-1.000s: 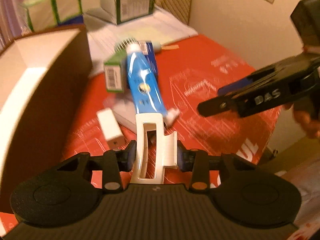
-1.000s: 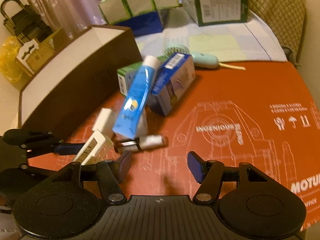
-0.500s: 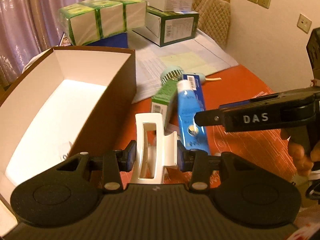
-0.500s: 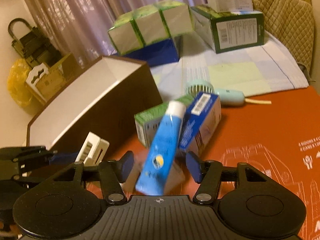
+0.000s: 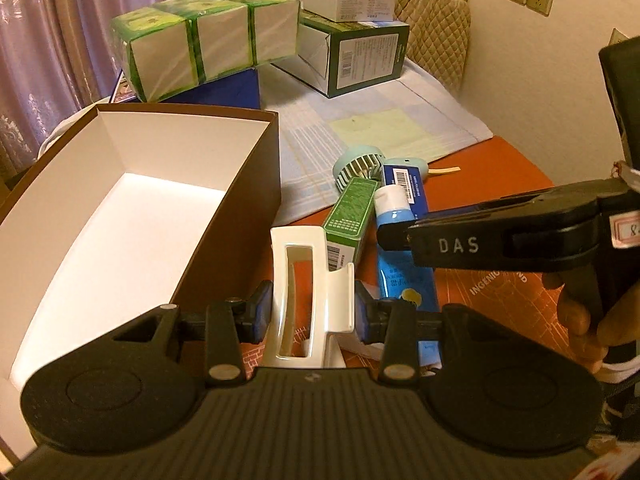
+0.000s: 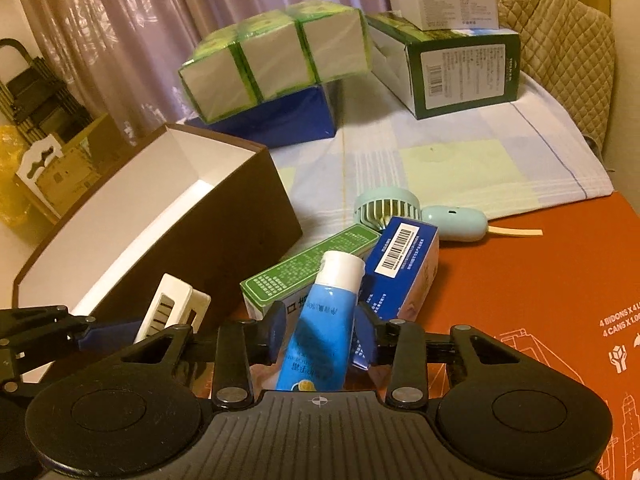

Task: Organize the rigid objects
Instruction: 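Grasp the blue tube upright with the right tool, then carry the clip holder and blue tube into the box and open both tools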

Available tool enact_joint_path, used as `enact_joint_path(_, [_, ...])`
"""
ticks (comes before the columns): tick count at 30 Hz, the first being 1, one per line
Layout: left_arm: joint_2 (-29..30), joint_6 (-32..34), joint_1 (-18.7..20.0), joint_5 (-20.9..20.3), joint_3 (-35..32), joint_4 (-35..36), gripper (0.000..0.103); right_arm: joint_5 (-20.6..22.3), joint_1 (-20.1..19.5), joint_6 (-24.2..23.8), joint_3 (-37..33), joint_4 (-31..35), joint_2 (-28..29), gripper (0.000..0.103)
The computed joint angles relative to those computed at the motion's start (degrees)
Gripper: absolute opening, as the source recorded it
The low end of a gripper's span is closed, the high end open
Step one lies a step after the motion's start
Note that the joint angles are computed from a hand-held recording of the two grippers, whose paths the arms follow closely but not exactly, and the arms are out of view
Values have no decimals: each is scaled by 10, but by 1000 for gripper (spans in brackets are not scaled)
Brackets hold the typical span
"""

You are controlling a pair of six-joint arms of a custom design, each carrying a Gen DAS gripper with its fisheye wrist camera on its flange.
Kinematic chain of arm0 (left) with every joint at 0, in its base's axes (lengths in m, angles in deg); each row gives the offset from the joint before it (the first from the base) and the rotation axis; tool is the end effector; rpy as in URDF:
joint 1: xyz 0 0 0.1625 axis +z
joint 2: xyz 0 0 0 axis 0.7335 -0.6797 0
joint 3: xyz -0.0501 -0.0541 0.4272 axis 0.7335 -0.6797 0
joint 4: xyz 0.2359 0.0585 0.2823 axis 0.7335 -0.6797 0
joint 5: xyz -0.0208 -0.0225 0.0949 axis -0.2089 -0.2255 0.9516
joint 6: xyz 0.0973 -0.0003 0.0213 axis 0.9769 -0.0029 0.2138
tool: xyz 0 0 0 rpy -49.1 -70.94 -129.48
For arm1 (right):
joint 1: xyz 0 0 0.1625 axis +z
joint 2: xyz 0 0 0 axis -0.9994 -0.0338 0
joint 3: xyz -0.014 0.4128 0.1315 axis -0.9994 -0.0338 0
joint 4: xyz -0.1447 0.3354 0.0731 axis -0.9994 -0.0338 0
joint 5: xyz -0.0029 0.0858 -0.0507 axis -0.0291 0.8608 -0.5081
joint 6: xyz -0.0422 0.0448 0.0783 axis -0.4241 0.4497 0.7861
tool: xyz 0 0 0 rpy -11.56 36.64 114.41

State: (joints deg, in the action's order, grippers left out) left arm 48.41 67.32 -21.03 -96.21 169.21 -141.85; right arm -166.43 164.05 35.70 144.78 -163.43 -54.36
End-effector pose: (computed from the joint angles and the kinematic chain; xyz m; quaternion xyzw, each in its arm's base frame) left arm -0.3197 -0.3736 -0.0416 0.3541 0.8767 -0.1966 0.2596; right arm 0.0284 -0.3617 0.2292 0.1336 -0.9191 0.2933 0.2267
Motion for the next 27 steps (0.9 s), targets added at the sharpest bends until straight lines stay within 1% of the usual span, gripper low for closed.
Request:
enact_joint_path(8, [11, 13, 16, -5, -19, 6, 35, -42, 20, 16, -23, -4, 30, 36])
enact_joint_path(11, [14, 13, 20, -7, -22, 7, 35, -65, 29, 17, -31, -10, 43, 36])
enact_joint_path(12, [15, 12, 20, -8, -23, 8, 35, -66, 29, 16, -32, -11, 45, 36])
enact_joint_path(16, [16, 8, 21, -7, -23, 8, 35, -64, 28, 6, -31, -23, 51, 31])
enact_joint_path(18, [15, 4, 19, -5, -20, 6, 35, -52, 24, -5, -26, -29, 49, 28])
enact_joint_path(27, [9, -18, 7, 3, -8, 3, 35, -5, 11, -24, 0, -27, 14, 27])
